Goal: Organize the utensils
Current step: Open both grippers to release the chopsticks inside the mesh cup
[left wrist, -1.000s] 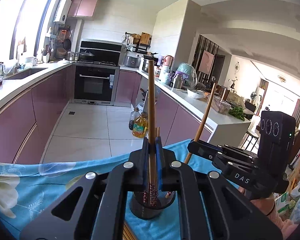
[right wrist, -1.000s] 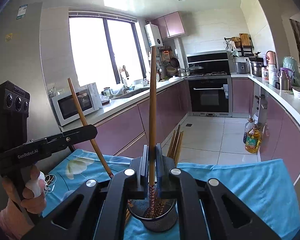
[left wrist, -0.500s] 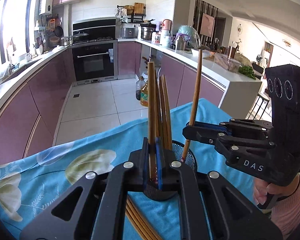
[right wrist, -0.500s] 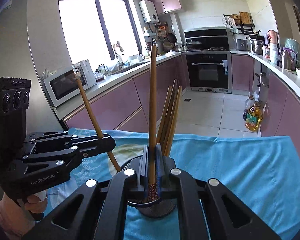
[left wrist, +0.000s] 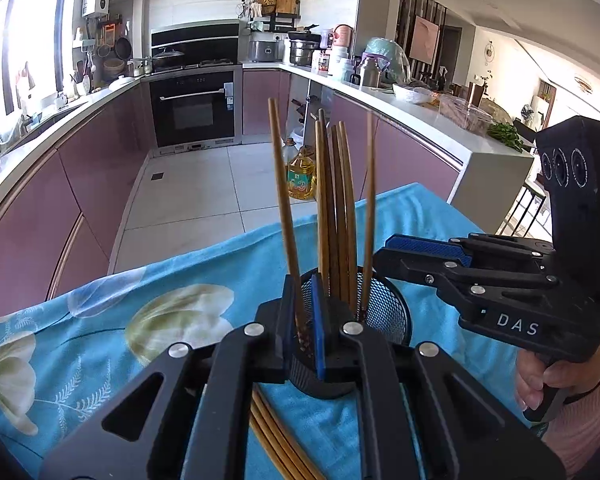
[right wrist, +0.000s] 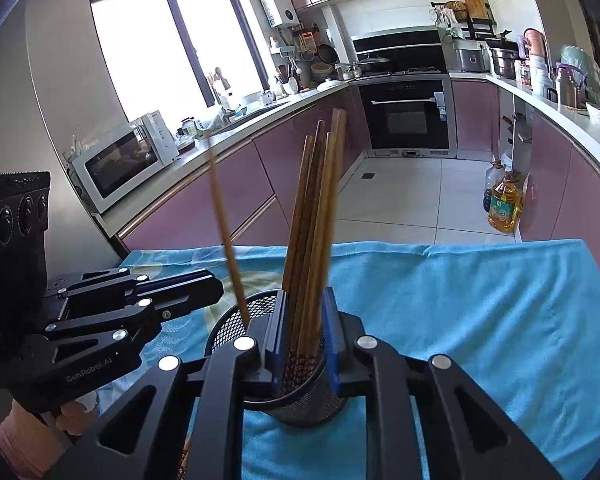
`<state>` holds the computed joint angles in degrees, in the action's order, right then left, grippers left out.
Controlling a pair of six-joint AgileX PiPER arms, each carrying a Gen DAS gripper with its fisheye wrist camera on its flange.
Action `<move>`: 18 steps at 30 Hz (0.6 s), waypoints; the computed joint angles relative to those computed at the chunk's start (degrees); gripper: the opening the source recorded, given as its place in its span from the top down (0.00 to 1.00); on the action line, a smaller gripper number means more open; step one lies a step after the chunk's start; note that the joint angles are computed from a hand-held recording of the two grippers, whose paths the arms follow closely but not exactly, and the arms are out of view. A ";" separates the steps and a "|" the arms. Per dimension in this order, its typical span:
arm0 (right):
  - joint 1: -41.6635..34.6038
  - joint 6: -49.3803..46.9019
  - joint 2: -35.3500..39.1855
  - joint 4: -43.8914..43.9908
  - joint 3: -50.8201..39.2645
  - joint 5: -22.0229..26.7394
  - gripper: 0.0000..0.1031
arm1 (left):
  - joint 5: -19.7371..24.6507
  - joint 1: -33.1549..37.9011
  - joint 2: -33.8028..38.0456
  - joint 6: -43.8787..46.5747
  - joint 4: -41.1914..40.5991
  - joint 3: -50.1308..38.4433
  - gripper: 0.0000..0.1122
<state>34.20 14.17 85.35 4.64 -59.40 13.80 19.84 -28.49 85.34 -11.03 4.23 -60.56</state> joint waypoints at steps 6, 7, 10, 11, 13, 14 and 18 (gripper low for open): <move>1.08 4.76 -1.78 -5.16 1.61 -1.04 0.75 | -3.71 -0.61 -3.81 -10.33 8.75 5.97 0.76; 1.51 7.15 -2.15 -7.69 1.96 -1.15 0.73 | -4.04 -0.71 -4.40 -12.06 10.44 6.70 0.76; 2.57 10.52 -3.46 -11.12 3.42 -1.91 0.73 | -5.28 -0.79 -7.62 -18.70 16.87 10.41 0.72; 2.85 9.99 -4.08 -10.63 4.12 -2.44 0.72 | -5.65 -0.76 -8.86 -21.54 19.54 11.82 0.71; 3.87 11.69 -5.62 -12.71 5.52 -3.09 0.68 | -5.72 -1.07 -11.38 -26.71 24.60 14.21 0.68; 4.42 11.35 -6.44 -12.50 6.26 -3.45 0.68 | -5.48 -1.39 -12.60 -29.50 27.22 15.29 0.67; 7.24 4.37 -9.32 -5.88 9.72 -5.19 0.64 | -4.13 -1.94 -17.34 -39.90 37.48 20.22 0.61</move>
